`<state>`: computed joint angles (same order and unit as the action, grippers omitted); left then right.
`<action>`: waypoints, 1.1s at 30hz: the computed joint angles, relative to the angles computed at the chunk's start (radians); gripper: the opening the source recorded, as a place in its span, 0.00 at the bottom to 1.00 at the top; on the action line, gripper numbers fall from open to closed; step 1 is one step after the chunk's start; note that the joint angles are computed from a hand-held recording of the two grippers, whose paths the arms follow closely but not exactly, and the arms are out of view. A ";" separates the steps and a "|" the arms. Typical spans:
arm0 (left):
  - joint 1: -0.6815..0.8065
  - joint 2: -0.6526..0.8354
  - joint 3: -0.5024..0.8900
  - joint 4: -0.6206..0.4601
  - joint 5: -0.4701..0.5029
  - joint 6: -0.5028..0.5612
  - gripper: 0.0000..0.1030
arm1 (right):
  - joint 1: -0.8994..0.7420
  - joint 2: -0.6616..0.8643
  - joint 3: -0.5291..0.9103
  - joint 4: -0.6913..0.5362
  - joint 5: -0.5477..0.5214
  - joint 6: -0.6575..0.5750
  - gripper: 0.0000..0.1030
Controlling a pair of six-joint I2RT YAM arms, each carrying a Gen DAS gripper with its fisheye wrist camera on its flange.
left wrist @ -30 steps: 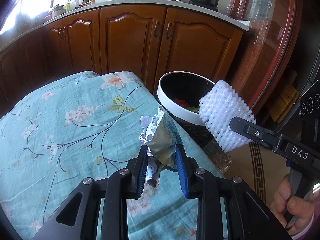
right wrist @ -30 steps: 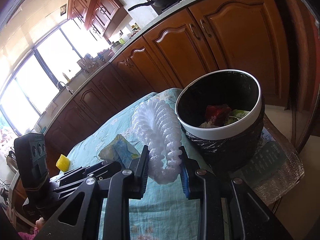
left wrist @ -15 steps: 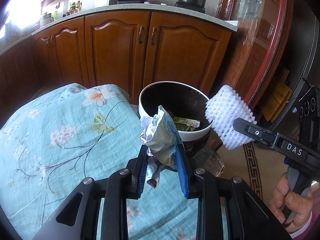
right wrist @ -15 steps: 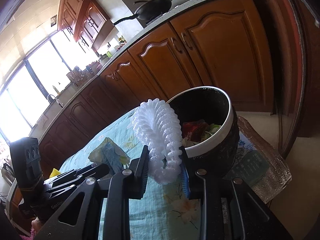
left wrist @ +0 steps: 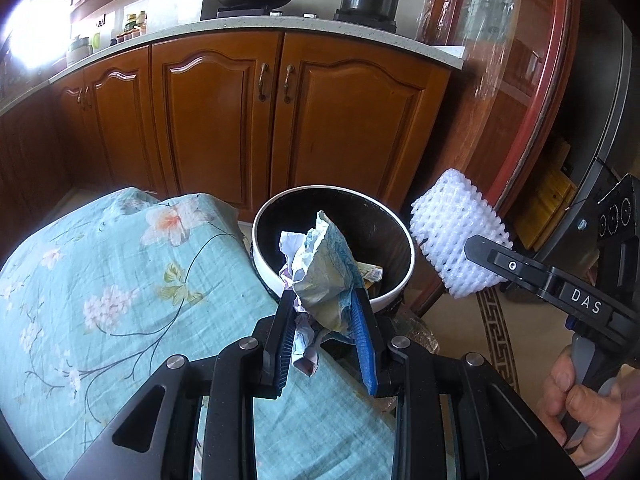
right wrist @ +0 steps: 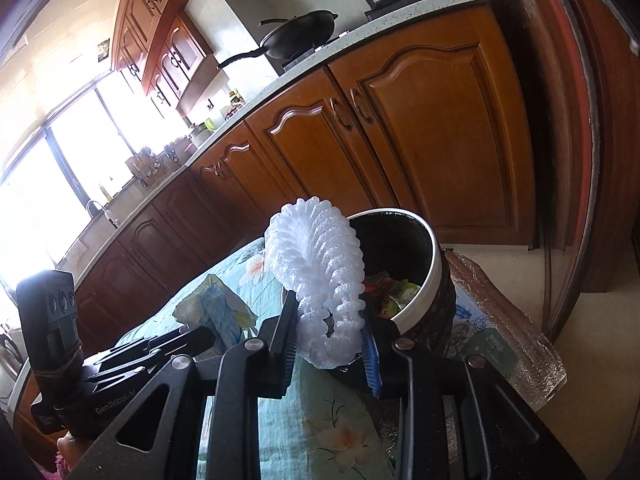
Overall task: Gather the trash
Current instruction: 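Carry the foil wrapper and white foam net over the trash bin with both grippers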
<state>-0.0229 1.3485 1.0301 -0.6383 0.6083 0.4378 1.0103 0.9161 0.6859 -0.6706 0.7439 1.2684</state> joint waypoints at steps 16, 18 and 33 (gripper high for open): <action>-0.124 0.107 0.055 0.129 -0.130 -0.116 0.26 | -0.178 0.024 -0.013 0.118 -0.123 -0.183 0.30; -0.140 0.128 0.069 0.141 -0.151 -0.130 0.26 | -0.199 0.030 -0.016 0.132 -0.142 -0.199 0.30; -0.249 0.209 0.109 0.201 -0.268 -0.179 0.26 | -0.329 0.091 -0.013 0.182 -0.247 -0.274 0.30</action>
<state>-0.2721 1.5573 1.1392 -0.4373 0.3399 0.2592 0.6813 1.0067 0.6729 -0.4887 0.4968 0.9941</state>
